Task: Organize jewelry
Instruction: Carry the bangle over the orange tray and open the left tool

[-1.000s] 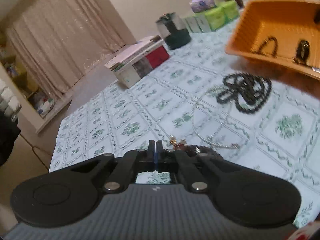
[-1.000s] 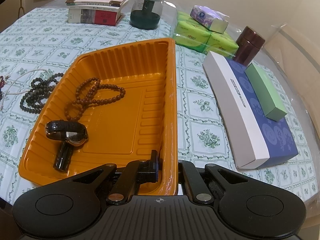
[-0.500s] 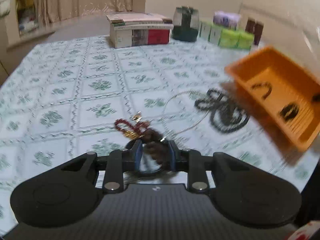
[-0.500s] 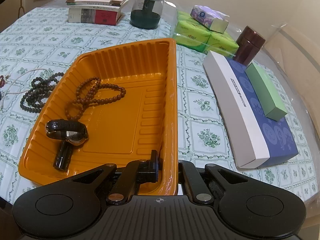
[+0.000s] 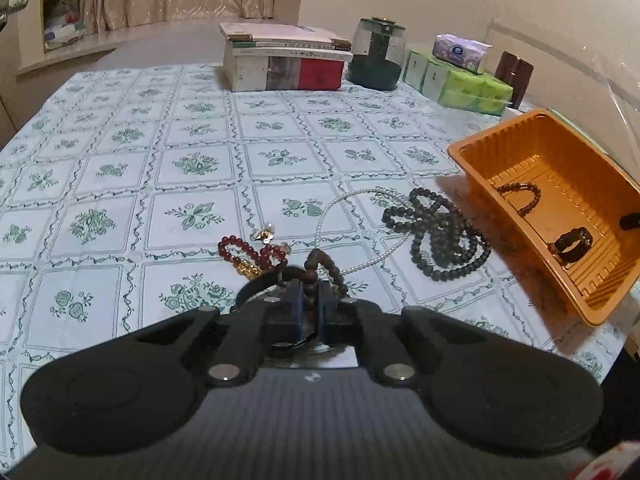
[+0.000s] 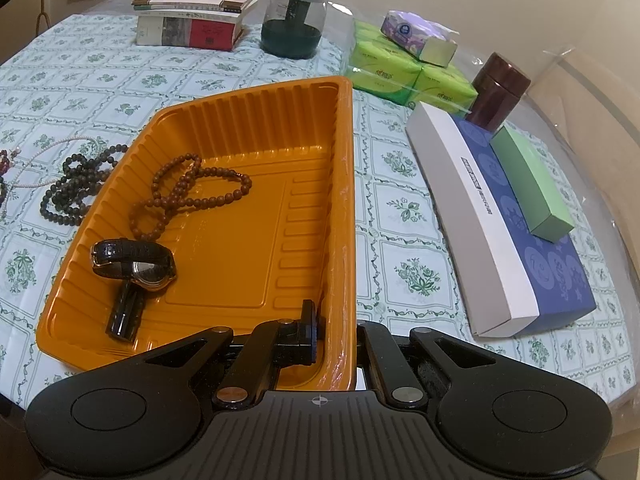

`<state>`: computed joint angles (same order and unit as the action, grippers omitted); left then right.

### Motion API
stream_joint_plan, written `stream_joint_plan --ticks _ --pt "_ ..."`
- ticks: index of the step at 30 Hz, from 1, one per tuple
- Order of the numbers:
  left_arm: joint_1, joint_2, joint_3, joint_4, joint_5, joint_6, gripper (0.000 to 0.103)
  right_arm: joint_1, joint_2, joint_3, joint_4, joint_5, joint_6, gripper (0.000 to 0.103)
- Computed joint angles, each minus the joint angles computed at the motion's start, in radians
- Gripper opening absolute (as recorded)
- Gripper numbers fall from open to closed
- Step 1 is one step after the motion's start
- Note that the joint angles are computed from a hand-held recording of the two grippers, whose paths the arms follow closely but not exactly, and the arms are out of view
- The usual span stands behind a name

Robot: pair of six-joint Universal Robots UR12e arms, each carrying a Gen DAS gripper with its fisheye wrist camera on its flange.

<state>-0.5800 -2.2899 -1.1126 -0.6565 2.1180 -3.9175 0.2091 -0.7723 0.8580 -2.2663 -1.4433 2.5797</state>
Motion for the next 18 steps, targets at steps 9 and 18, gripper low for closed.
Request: stream_joint_plan --ticks 9,18 --pt "-0.007 -0.026 0.055 0.06 -0.017 0.073 0.006 0.0 0.0 0.001 -0.001 0.001 0.001 0.004" --pt "-0.009 -0.127 0.242 0.099 -0.102 0.202 0.006 0.001 -0.003 0.006 0.001 0.006 0.009 0.004"
